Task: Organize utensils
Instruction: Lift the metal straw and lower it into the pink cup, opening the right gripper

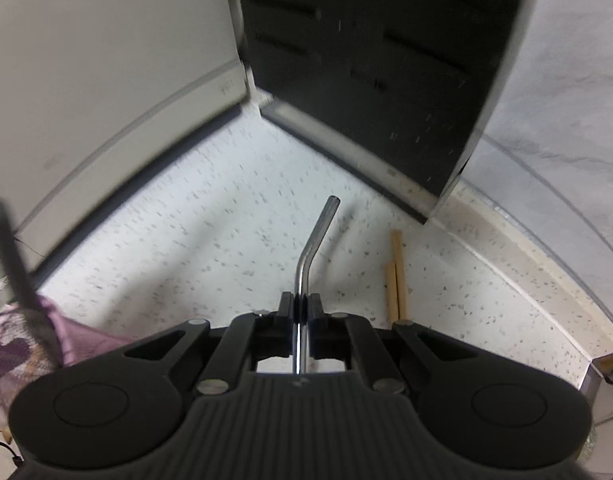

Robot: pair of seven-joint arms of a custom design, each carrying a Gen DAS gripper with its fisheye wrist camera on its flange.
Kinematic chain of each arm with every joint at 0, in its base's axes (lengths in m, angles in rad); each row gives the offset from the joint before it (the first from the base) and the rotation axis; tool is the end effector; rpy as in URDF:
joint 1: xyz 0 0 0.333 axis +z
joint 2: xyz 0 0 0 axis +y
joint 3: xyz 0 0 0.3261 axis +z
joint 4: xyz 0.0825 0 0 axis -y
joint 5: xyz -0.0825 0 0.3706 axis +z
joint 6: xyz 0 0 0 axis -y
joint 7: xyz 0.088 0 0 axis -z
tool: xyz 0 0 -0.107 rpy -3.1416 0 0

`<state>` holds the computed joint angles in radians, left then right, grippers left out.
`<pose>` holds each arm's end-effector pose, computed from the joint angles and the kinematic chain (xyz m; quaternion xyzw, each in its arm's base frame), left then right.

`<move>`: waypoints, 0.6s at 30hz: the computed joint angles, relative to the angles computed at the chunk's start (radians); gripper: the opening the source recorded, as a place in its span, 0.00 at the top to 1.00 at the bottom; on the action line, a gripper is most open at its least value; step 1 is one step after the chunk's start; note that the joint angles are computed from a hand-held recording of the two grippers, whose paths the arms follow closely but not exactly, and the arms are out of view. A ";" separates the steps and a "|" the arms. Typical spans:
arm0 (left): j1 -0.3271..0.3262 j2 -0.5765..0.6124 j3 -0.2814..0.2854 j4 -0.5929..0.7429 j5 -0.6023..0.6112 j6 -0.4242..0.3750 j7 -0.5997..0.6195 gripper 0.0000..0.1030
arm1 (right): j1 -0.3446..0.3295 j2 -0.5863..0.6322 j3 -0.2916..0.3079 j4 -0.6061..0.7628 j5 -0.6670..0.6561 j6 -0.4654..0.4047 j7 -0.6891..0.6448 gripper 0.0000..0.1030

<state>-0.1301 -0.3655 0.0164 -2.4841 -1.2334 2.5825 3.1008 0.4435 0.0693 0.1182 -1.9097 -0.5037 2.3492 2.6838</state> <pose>0.4393 -0.0328 0.4778 -0.3776 0.8073 -0.4268 0.1536 0.5117 0.3118 0.5152 -0.5857 0.7641 -0.1932 0.1893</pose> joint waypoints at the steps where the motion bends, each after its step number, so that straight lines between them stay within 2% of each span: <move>1: 0.000 -0.001 0.000 -0.001 0.000 0.000 -0.002 0.14 | 0.005 -0.023 0.001 -0.025 -0.031 0.024 0.032 0.97; 8: -0.002 -0.005 -0.001 -0.003 0.012 0.001 -0.010 0.14 | -0.006 -0.148 0.051 -0.155 -0.209 0.128 0.227 0.97; 18: -0.001 -0.003 0.001 0.000 0.019 -0.007 -0.022 0.14 | -0.021 -0.262 0.148 -0.195 -0.439 0.102 0.433 0.98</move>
<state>-0.1309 -0.3685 0.0174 -2.4839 -1.2146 2.5757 3.0791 0.4221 -0.1926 0.2661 -2.1049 -0.9425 2.4516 3.1166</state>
